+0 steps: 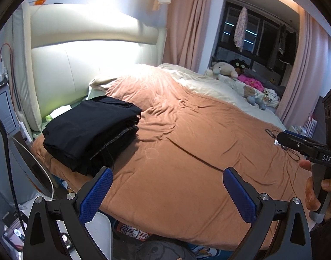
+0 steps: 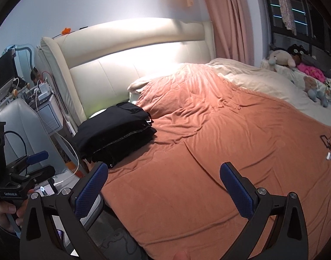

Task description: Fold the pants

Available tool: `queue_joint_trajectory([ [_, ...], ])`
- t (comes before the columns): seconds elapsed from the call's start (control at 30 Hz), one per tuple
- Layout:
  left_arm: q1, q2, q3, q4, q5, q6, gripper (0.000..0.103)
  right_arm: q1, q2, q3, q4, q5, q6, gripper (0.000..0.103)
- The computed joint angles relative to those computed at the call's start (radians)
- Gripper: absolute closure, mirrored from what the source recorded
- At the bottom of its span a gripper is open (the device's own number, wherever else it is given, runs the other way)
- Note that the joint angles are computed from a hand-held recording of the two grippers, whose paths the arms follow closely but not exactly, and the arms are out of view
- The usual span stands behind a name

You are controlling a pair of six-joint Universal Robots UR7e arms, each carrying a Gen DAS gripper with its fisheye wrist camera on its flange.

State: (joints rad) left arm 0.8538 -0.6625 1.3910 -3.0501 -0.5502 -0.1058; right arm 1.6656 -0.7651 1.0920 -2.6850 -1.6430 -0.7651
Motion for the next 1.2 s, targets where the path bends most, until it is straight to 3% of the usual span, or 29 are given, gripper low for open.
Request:
queue_joint_trajectory([
  [0.33, -0.066, 0.000, 0.086, -0.057, 0.030, -0.002, 0.001, -0.020, -0.166, 0.295, -0.226, -0.036, 0.032, 0.000],
  [0.73, -0.155, -0.024, 0.234, -0.165, 0.048, 0.019, 0.001, -0.052, -0.346, 0.593, -0.382, 0.004, 0.056, 0.000],
  [1.2, -0.228, -0.017, 0.374, -0.326, 0.092, 0.064, 0.001, -0.071, -0.474, 0.871, -0.626, -0.008, 0.076, 0.000],
])
